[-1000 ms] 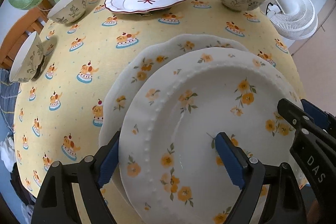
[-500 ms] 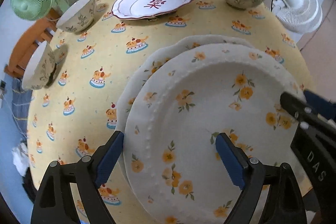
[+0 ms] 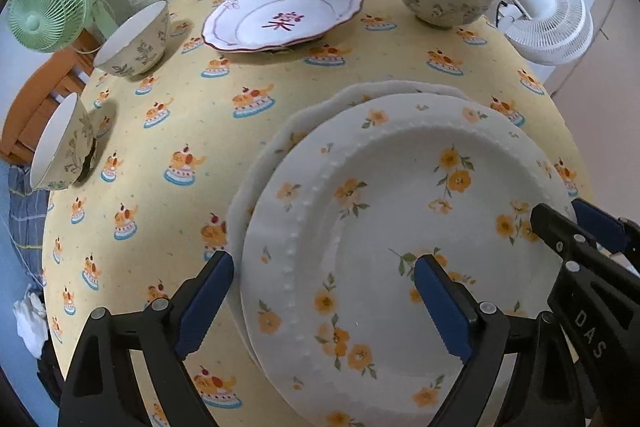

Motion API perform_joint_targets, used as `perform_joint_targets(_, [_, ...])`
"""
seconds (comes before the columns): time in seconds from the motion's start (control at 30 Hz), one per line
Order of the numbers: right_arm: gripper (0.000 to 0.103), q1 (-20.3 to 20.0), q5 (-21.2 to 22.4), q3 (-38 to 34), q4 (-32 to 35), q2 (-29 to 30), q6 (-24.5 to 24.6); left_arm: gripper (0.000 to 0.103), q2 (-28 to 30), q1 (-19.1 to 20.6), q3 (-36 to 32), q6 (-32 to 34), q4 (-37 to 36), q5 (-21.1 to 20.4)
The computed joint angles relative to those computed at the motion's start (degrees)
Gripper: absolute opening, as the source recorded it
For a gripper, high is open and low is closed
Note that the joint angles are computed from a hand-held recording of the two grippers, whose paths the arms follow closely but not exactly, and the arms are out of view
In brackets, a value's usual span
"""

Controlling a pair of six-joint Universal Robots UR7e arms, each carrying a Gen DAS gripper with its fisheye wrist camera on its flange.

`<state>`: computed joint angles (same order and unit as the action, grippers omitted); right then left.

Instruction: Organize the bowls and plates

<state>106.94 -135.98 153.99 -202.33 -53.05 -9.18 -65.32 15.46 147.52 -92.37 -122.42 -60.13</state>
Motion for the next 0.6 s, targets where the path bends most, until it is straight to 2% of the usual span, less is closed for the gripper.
perform_joint_targets(0.17, [0.039,-0.2,0.7,-1.6,-0.4,1.5,-1.8,0.092,-0.7,2.6,-0.3,-1.2,0.4,1.3])
perform_joint_targets(0.37, [0.039,-1.0,2.2,-2.5,-0.5,1.6,-5.2,0.092,0.3,3.3,-1.3,-3.7,2.3,1.6])
perform_joint_targets(0.6, [0.039,-2.1,4.4,-2.2,0.9,-0.5,-6.6,0.092,-0.7,0.9,-1.8,-6.7,5.2,0.8])
